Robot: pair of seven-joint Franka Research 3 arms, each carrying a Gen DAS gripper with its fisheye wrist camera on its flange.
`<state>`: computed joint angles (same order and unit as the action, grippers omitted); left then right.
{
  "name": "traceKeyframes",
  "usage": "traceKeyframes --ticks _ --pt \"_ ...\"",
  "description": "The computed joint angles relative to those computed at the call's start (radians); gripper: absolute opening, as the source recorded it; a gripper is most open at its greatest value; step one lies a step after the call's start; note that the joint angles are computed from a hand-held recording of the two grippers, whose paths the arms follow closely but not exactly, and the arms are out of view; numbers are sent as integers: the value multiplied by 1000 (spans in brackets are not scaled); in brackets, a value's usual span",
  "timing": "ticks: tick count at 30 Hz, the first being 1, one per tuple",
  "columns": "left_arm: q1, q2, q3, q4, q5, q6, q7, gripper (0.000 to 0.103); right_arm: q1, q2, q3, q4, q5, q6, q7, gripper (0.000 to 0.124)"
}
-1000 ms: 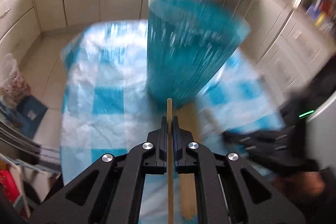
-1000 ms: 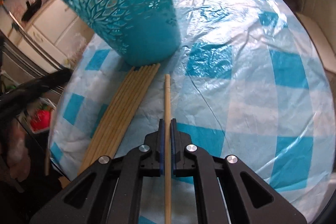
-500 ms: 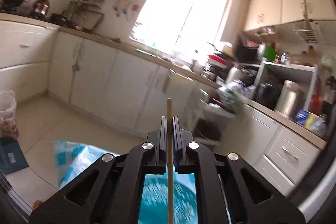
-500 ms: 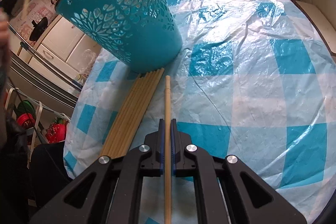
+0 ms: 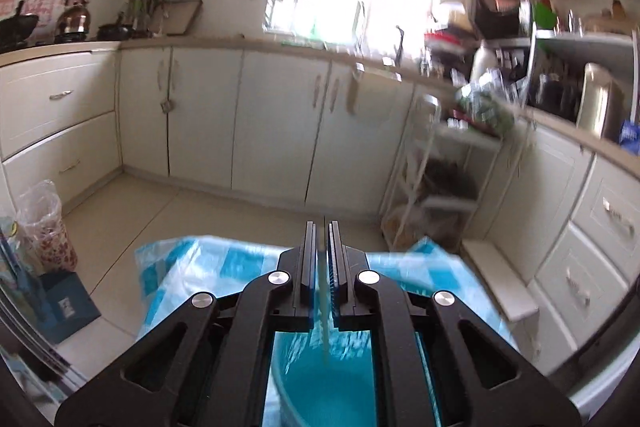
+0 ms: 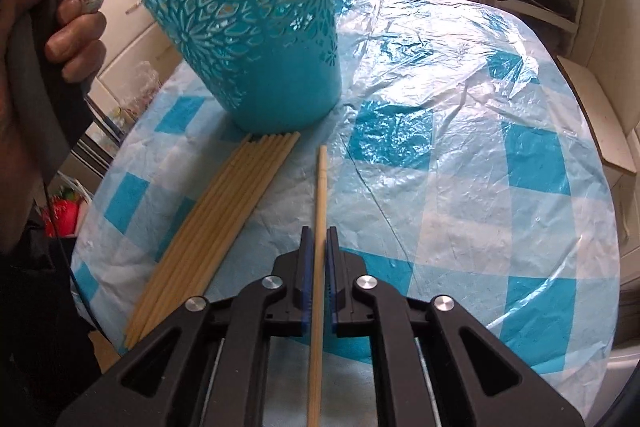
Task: Organize utensils
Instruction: 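Lift the stick in the left tool into the teal basket and release while the right tool holds its stick, then raise the stick in the right tool over the teal basket and drop it in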
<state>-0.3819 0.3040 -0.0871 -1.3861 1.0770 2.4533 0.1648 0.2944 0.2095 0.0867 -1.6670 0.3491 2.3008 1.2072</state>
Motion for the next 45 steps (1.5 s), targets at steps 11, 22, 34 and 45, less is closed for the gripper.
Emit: traceKeyframes --ticks 11,22,34,45 --pt "40 -164 -69 -192 -85 -55 86 47 9 0 -13 2 -92 17 77 6" --pt "100 -276 -119 -339 -92 -40 48 62 -106 -75 11 54 592 29 -122 6" --pt "144 -324 -136 -440 -39 8 -73 70 32 231 90 492 621 527 -193 6" --pt "181 -347 -140 -498 -49 30 -129 75 41 265 117 372 345 618 -57 14"
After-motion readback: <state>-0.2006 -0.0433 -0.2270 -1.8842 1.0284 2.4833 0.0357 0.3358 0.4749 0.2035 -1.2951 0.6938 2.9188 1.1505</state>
